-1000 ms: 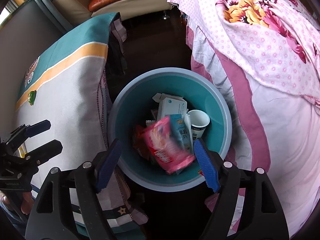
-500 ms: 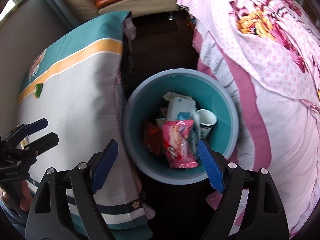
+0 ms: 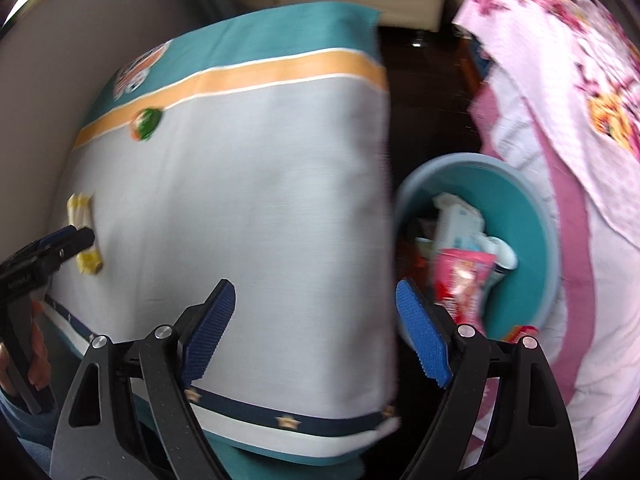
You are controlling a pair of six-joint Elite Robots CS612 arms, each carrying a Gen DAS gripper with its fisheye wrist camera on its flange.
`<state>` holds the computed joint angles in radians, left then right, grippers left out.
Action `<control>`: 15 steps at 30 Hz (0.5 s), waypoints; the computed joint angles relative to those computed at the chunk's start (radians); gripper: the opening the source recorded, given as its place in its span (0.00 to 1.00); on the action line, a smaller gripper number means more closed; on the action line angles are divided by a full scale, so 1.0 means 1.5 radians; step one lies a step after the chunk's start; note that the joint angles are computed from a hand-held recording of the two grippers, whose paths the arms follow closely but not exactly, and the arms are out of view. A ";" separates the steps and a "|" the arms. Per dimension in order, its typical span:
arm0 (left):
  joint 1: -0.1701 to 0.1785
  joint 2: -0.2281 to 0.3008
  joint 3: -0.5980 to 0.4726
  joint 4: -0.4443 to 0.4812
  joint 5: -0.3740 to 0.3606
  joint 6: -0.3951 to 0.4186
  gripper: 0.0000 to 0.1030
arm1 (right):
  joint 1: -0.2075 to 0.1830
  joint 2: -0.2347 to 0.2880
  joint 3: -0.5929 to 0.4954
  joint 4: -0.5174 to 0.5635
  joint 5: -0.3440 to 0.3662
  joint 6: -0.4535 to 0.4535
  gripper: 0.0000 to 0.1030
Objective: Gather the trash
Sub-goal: 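Move both tools back over the table toward the napkin and candy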
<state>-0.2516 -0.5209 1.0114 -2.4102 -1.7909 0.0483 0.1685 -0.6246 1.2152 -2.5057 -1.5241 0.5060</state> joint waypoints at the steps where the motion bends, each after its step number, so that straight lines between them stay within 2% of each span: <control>1: 0.008 0.001 0.000 -0.005 -0.002 -0.013 0.89 | 0.003 0.006 -0.012 0.006 0.003 -0.007 0.76; 5: 0.027 0.012 -0.016 0.000 0.009 -0.042 0.89 | 0.017 0.034 -0.070 0.041 0.013 -0.037 0.76; 8: 0.035 0.029 -0.041 0.028 0.005 -0.069 0.89 | 0.026 0.054 -0.111 0.064 0.018 -0.057 0.76; 13: 0.034 0.045 -0.061 0.041 0.021 -0.058 0.88 | 0.035 0.080 -0.163 0.095 0.026 -0.075 0.76; 14: 0.034 0.047 -0.062 0.040 0.029 -0.056 0.87 | 0.037 0.085 -0.172 0.102 0.025 -0.079 0.76; 15: 0.033 0.049 -0.064 0.042 0.033 -0.055 0.82 | 0.038 0.090 -0.183 0.110 0.024 -0.082 0.76</control>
<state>-0.2024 -0.4477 0.9149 -2.3477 -1.7410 -0.0341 0.2258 -0.4893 0.9405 -2.3408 -1.4887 0.3826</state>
